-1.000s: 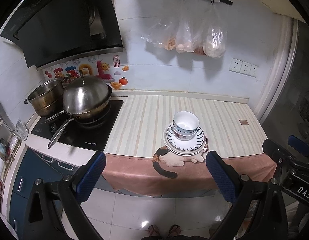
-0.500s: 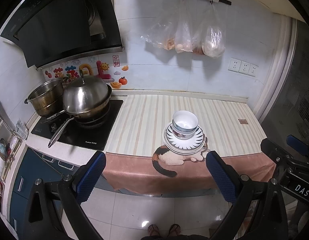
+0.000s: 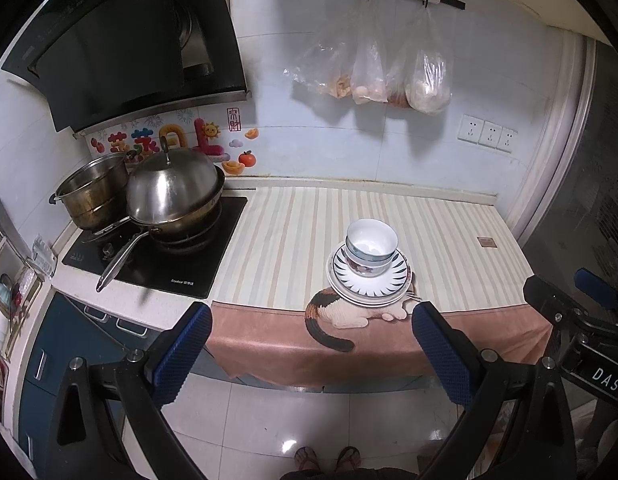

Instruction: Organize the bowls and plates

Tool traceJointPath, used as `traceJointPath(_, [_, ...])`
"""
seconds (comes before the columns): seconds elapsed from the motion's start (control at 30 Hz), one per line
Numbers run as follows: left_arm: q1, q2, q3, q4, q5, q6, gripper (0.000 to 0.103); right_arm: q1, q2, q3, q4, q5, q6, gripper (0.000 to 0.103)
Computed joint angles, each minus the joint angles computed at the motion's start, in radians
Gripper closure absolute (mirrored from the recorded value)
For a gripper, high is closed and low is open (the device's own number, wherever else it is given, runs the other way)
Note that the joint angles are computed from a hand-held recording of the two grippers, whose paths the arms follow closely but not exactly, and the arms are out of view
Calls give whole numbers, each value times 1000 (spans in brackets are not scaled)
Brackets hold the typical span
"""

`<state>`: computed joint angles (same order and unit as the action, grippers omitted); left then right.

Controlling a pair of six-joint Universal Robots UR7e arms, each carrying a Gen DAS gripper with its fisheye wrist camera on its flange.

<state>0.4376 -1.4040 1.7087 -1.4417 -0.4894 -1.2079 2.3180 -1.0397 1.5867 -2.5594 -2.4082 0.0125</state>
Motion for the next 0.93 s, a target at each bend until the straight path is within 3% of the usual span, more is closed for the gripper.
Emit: traceJointPath(0.93, [7, 15, -4, -32, 17, 29, 0, -18, -1, -9, -7, -3, -36, 2])
